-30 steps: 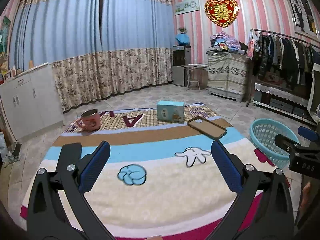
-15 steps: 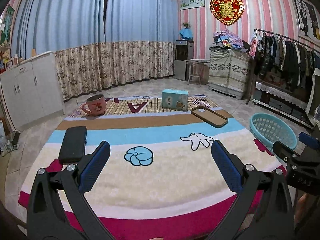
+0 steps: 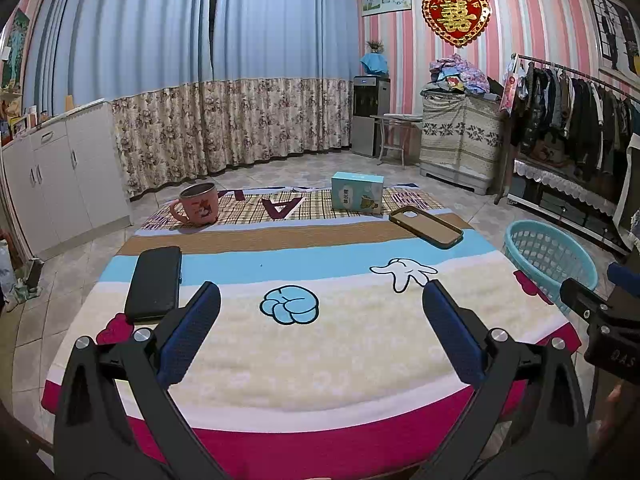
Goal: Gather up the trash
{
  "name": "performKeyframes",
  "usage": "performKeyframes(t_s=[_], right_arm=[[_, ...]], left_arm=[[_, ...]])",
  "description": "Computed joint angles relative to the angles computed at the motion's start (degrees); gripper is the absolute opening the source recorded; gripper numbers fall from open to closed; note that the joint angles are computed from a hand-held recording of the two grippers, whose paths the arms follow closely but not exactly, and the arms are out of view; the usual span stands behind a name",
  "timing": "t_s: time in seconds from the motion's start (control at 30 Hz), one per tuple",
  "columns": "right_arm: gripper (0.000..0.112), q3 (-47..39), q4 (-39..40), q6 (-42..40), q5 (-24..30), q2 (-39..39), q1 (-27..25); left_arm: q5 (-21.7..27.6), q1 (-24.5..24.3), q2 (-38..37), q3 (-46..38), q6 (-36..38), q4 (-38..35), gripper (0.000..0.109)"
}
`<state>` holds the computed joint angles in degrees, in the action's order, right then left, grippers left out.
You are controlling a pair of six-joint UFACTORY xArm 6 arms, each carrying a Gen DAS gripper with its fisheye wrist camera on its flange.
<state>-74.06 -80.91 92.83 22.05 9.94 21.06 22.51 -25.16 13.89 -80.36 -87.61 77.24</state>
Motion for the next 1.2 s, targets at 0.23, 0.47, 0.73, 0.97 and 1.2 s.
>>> performKeyframes(t_s=[0.23, 0.47, 0.73, 0.97, 1.2], right_arm=[[0.099, 0.25, -3.31, 3.63, 0.10, 0.06, 0.59], [0.099, 0.07, -4.42, 5.04, 0.71, 0.43, 1.10], [0.099, 0.26, -4.96, 5.69, 1.02, 0.42, 1.25], [0.099, 0.45, -5.54, 6.24, 1.18, 0.23, 1.33], [0.099, 0.36, -5.56, 6.24, 1.14, 0.36, 1.40]], left_arm=[[-0.29, 0.09, -0.26, 0.62, 0.01, 0.03, 0.098], [-0.40, 0.04, -0.42, 1.03, -0.05, 0.05, 0.098], [-0.60, 0.04, -0.95, 1.84, -1.63, 1.92, 0.098], [-0.67, 0.07, -1.32, 2.35, -2.27, 2.80, 0.098], [-0.74, 0.18, -1.59, 2.56, -2.65, 3.43, 0.098]])
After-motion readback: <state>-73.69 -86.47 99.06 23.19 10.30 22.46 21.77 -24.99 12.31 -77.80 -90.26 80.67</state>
